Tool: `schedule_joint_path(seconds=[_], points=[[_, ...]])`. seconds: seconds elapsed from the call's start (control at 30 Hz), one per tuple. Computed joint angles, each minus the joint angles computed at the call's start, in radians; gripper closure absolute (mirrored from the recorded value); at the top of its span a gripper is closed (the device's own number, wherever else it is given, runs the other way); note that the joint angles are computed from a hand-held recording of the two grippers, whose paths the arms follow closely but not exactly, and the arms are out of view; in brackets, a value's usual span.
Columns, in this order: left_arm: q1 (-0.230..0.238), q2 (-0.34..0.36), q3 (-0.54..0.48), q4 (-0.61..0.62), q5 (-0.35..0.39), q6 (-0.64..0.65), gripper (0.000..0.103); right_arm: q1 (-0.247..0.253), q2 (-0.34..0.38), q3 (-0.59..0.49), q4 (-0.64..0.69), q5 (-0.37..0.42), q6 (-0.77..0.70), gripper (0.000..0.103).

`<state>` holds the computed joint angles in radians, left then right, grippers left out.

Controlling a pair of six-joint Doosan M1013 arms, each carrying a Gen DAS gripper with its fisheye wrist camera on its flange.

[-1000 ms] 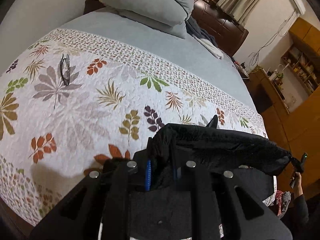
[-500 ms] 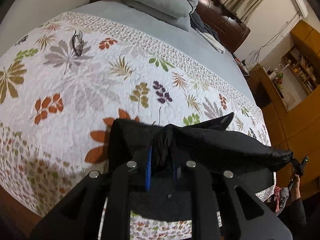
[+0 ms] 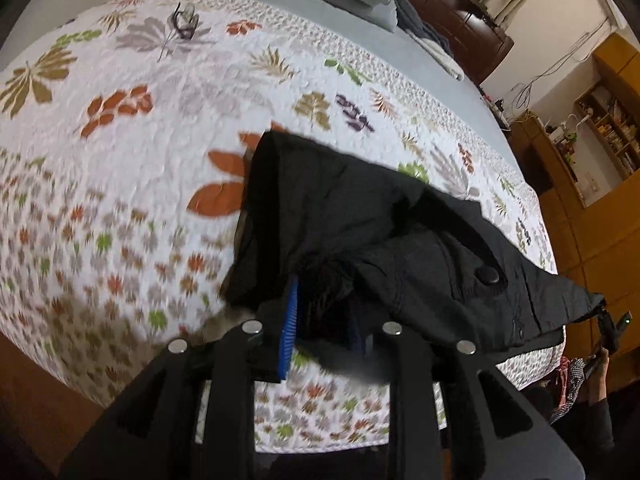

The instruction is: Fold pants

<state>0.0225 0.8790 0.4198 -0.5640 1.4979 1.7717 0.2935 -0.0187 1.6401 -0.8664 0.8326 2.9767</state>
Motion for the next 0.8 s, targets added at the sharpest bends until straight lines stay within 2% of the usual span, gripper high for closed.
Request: schedule_joint_path(seconds=[0.07, 0.13, 0.17, 0.23, 0.27, 0.37, 0.4, 0.43, 0.53, 0.57, 0.63, 0.7, 0.77, 0.8], points=[[-0.001, -0.029, 0.057, 0.033, -0.026, 0.013, 0.066, 0.020, -0.004, 0.012, -0.032, 0.020, 0.027, 0.058], [-0.006, -0.053, 0.099, 0.110, -0.044, 0.014, 0.062, 0.037, -0.008, 0.022, -0.050, 0.044, 0.057, 0.044], [-0.007, -0.063, 0.120, 0.147, -0.048, 0.011, 0.061, 0.048, -0.013, 0.031, -0.069, 0.057, 0.088, 0.041], [-0.006, -0.083, 0.160, 0.201, -0.064, 0.001, 0.049, 0.059, -0.021, 0.048, -0.088, 0.072, 0.145, 0.030], [-0.007, -0.098, 0.186, 0.239, -0.081, -0.018, 0.048, 0.061, -0.025, 0.054, -0.085, 0.076, 0.162, 0.029], [0.008, -0.140, 0.261, 0.235, -0.138, -0.056, 0.045, 0.070, -0.039, 0.074, -0.062, 0.081, 0.220, 0.028], [0.010, -0.167, 0.301, 0.237, -0.183, -0.068, 0.043, 0.071, -0.047, 0.083, -0.048, 0.076, 0.256, 0.025], [0.013, -0.187, 0.330, 0.227, -0.216, -0.071, 0.038, 0.073, -0.054, 0.091, -0.033, 0.076, 0.294, 0.020], [0.019, -0.266, 0.444, 0.125, -0.333, -0.033, 0.027, 0.086, -0.086, 0.137, -0.039, 0.027, 0.468, 0.016], [0.016, -0.284, 0.466, 0.091, -0.347, -0.010, 0.027, 0.085, -0.097, 0.153, -0.022, -0.006, 0.520, 0.016], [0.005, -0.307, 0.493, 0.034, -0.350, 0.051, 0.026, 0.083, -0.126, 0.207, -0.030, -0.133, 0.710, 0.016], [-0.014, -0.323, 0.510, -0.004, -0.345, 0.120, 0.019, 0.076, -0.143, 0.241, -0.058, -0.244, 0.855, 0.016], [-0.035, -0.321, 0.508, -0.016, -0.325, 0.166, 0.018, 0.059, -0.146, 0.253, -0.084, -0.317, 0.959, 0.013], [-0.050, -0.316, 0.502, -0.006, -0.313, 0.186, 0.018, 0.047, -0.144, 0.252, -0.051, -0.334, 0.959, 0.009]])
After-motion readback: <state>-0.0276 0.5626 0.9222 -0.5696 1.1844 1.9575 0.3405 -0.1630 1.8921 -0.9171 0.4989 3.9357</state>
